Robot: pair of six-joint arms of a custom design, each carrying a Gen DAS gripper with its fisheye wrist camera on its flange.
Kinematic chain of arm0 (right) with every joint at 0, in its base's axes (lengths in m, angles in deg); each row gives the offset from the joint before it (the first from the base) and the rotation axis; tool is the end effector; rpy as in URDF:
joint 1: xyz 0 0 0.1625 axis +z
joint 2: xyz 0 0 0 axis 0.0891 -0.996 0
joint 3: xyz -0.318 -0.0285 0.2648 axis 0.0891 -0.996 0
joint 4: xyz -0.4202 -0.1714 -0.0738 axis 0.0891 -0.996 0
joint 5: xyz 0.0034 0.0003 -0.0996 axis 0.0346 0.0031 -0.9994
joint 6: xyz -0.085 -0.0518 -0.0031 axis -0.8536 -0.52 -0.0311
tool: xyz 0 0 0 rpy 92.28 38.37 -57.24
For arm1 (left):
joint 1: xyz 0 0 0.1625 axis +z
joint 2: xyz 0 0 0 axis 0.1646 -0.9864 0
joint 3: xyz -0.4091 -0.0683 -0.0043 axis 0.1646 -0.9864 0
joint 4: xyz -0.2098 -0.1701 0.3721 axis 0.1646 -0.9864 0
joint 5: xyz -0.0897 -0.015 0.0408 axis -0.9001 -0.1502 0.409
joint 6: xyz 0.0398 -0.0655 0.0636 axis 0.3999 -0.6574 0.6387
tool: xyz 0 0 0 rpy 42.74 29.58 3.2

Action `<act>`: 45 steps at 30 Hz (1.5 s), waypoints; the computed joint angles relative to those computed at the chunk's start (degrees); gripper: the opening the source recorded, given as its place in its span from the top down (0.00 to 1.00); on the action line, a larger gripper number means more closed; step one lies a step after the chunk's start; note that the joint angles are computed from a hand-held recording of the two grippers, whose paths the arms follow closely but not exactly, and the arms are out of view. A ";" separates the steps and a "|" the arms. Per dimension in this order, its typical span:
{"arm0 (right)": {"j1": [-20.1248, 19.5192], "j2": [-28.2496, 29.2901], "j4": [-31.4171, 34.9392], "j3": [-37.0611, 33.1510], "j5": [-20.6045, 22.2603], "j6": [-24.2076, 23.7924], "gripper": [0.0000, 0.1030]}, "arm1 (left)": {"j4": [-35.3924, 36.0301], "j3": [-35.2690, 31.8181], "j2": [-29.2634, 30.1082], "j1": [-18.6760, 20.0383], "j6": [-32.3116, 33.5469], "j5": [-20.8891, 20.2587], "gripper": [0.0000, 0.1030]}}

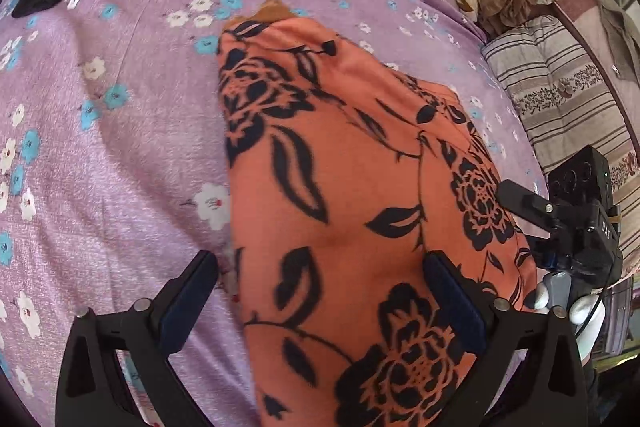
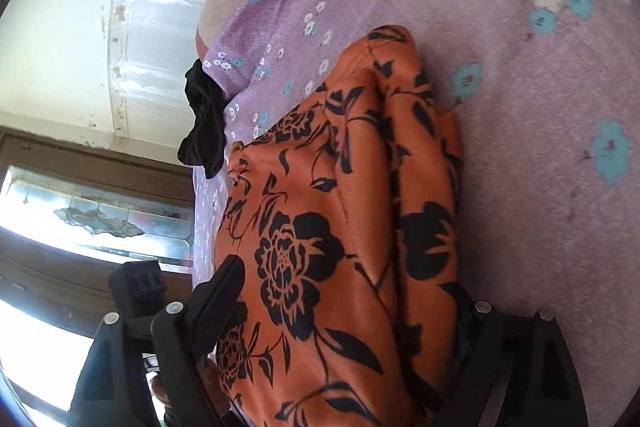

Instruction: Fold small clothes

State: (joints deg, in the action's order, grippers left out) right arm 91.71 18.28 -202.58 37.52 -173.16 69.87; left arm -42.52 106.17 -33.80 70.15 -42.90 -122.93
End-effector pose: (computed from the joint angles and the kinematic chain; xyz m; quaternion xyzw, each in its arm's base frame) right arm 0.1831 -0.6863 -0.0592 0.2561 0.8404 -0.4776 0.0039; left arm -0.0047 -0.8758 0.1714 0.4219 0.8997 0.0729 0.0844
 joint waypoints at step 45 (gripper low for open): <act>12.07 10.08 1.16 -16.80 -10.89 -17.73 0.51 | -32.52 25.09 -21.52 -0.03 8.30 0.38 0.57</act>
State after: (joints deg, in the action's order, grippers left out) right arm 103.78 28.36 -201.42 20.72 -184.06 52.14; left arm -75.04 131.26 -55.32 70.12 -34.60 -122.55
